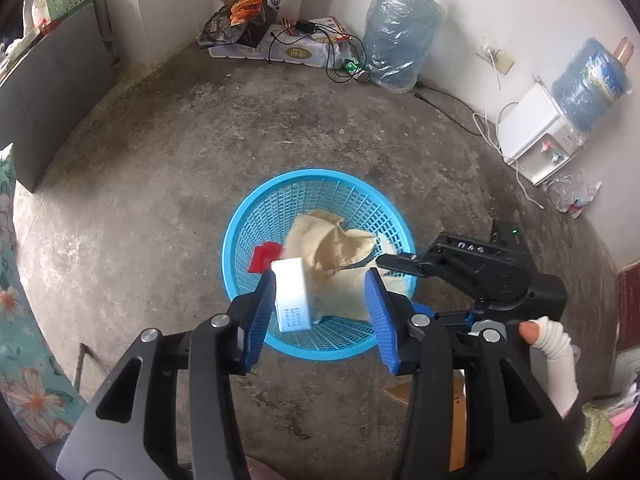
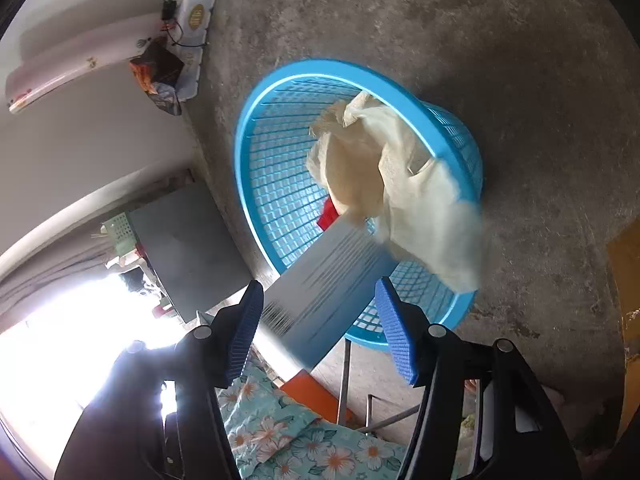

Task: Collect trash
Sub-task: 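Move both tools back over the bed toward the green snack bag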

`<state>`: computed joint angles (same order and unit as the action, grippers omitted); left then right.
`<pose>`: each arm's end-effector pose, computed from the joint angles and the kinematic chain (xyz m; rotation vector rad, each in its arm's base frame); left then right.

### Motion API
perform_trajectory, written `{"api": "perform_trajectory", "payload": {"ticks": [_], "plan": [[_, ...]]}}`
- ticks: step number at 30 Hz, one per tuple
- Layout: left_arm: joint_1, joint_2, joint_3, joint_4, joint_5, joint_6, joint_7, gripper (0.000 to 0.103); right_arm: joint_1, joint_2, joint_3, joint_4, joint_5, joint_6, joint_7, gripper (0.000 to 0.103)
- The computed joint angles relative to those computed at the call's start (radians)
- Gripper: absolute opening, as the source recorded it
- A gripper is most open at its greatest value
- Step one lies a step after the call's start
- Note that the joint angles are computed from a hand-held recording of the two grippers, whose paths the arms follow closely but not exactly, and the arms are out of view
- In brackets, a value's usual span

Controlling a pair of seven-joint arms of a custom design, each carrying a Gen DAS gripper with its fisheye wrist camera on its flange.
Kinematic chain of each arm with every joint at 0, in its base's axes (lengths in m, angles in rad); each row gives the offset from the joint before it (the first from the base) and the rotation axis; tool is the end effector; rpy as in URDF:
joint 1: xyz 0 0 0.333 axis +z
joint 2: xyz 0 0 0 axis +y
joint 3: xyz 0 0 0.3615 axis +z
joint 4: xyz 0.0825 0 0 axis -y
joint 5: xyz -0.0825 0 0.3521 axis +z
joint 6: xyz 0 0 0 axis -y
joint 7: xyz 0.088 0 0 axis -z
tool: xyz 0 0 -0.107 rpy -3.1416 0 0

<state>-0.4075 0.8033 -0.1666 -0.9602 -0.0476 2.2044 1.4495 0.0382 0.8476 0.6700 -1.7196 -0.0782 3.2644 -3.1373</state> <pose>0.7036 -0.3873 0.4837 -1.7138 2.4648 -0.7213 0.6261 0.3732 0.3271 -0.4481 2.2996 0.7975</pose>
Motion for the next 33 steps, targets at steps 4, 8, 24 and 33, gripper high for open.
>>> {"api": "perform_trajectory", "payload": {"ticks": [4,8,24,33], "plan": [[0.011,-0.034,-0.014,-0.042,-0.017,0.025,0.026,0.047,-0.005,-0.024,0.004,-0.044,0.008,0.029,0.012,0.057],[0.030,-0.106,-0.024,-0.110,-0.042,0.052,0.037,0.048,0.035,-0.073,-0.045,-0.082,-0.023,0.116,0.057,0.057],[0.213,-0.848,-0.040,-0.883,-0.358,0.408,0.145,0.065,0.470,-0.410,-0.412,0.245,-0.308,-0.444,-0.188,0.065],[0.239,-1.254,0.064,-1.247,-0.425,0.474,0.272,0.074,0.846,-0.307,-0.625,0.709,-0.562,-0.853,-0.361,0.094]]}}
